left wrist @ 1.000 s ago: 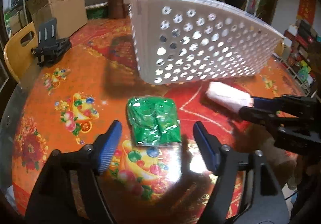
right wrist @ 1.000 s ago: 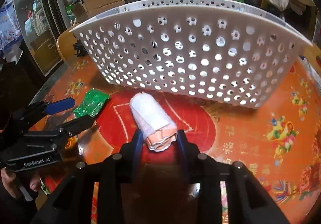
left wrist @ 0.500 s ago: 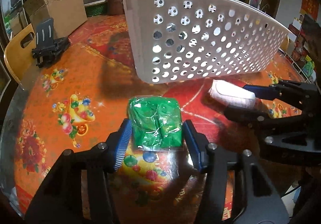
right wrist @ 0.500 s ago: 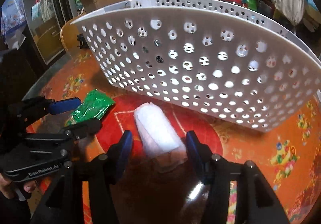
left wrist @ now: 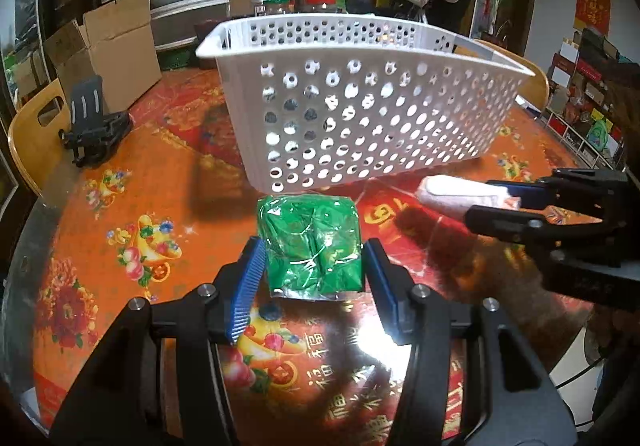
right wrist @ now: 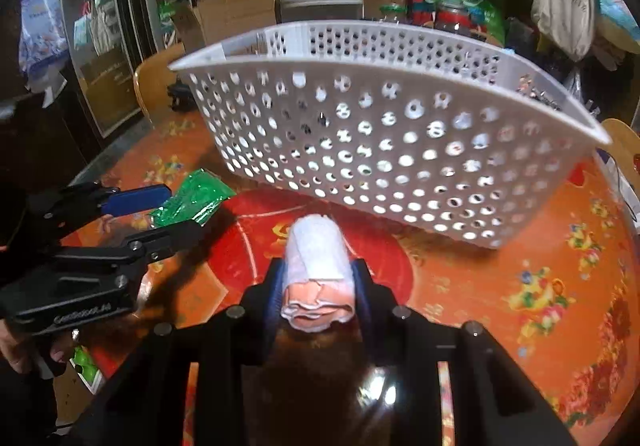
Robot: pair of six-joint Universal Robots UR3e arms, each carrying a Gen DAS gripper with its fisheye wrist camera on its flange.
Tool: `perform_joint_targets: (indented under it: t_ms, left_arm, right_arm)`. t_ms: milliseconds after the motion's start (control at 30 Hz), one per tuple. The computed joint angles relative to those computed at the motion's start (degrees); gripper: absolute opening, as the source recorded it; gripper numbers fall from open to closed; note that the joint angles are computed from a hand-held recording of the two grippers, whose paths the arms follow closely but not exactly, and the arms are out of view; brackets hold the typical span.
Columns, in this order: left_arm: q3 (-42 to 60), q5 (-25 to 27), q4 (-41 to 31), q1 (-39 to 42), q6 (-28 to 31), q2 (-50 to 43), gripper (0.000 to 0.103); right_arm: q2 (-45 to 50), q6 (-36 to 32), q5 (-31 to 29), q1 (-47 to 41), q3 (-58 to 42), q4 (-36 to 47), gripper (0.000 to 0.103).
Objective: Organize soft objects
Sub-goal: 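Lift the green packet and towel over the basket and open both tools inside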
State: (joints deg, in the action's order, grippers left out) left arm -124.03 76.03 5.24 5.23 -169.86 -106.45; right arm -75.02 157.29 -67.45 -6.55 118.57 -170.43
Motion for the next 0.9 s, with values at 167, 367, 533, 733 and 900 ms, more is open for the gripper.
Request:
perform_joint_targets:
  t_ms: [167,367,533,733,900]
  left_arm:
    - [-2.66,-1.0,0.27,0.29,-0.43,5.22,0.049]
    - [-3.6,-1.4,-2.68,-0.07,0.13,12.94,0.049]
    - [-0.3,-1.44,-8.26,-0.3,0.49,17.87,0.049]
    - [9.27,-2.82,-17.66,-0.06,0.6,19.69,0.049]
    - [22.1,-2.86,-25.6,-0.12,0.3,16.22,0.049]
  right_arm:
    - [-8.15,-1.55,3.69,-4.24,6.05,0.24,0.032]
    - [-18.97,-3.21,8.14,-9.47,9.26,4.77,0.032]
    - [-26.06,-4.5,12.65,-15.15,7.41,12.07,0.032]
    - [-27.31,-3.99,14.37,-18.41,-1.73,19.84,0.032]
    - [-20.45,-0.88,10.06,-15.96,-13.18,20.9,0.032]
